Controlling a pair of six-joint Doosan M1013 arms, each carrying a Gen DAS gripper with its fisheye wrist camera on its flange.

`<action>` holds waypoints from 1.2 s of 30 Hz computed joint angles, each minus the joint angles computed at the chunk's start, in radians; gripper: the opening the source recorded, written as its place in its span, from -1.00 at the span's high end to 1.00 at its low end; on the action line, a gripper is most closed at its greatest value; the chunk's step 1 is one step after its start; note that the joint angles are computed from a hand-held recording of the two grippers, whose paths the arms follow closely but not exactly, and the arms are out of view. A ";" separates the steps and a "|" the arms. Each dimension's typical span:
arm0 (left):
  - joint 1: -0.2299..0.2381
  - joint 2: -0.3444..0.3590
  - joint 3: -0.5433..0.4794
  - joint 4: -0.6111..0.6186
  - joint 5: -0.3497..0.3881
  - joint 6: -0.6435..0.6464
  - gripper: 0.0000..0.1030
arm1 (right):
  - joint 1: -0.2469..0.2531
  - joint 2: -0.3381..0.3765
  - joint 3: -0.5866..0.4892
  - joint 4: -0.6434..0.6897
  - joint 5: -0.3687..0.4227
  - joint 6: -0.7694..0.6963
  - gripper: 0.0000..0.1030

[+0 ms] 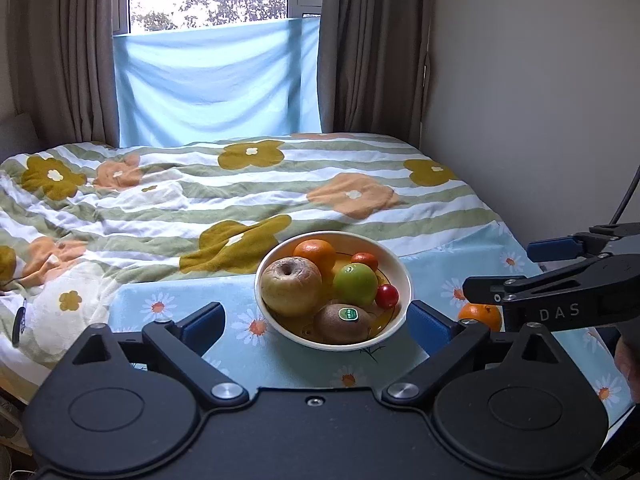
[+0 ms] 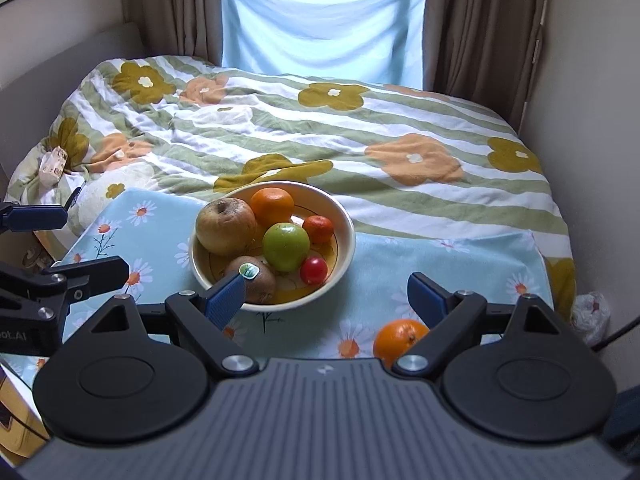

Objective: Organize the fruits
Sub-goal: 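Grasp a second red tomato with the left tool while the right tool grasps a green apple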

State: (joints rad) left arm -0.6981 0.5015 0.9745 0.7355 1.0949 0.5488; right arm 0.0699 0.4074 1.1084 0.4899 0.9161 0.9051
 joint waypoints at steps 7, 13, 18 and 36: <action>-0.067 -0.001 -0.004 0.132 0.106 -0.127 -0.96 | -0.046 -0.075 0.095 0.077 -0.017 -0.046 -1.00; -0.121 0.036 -0.055 0.178 0.226 -0.212 -0.96 | -0.113 -0.099 0.138 0.154 0.018 -0.149 -1.00; -0.157 0.084 -0.109 0.189 0.310 -0.264 -0.96 | -0.164 -0.092 0.152 0.195 0.035 -0.242 -1.00; -0.158 0.228 -0.179 0.102 0.382 -0.402 -0.73 | -0.202 0.032 0.149 0.234 -0.036 -0.311 -0.99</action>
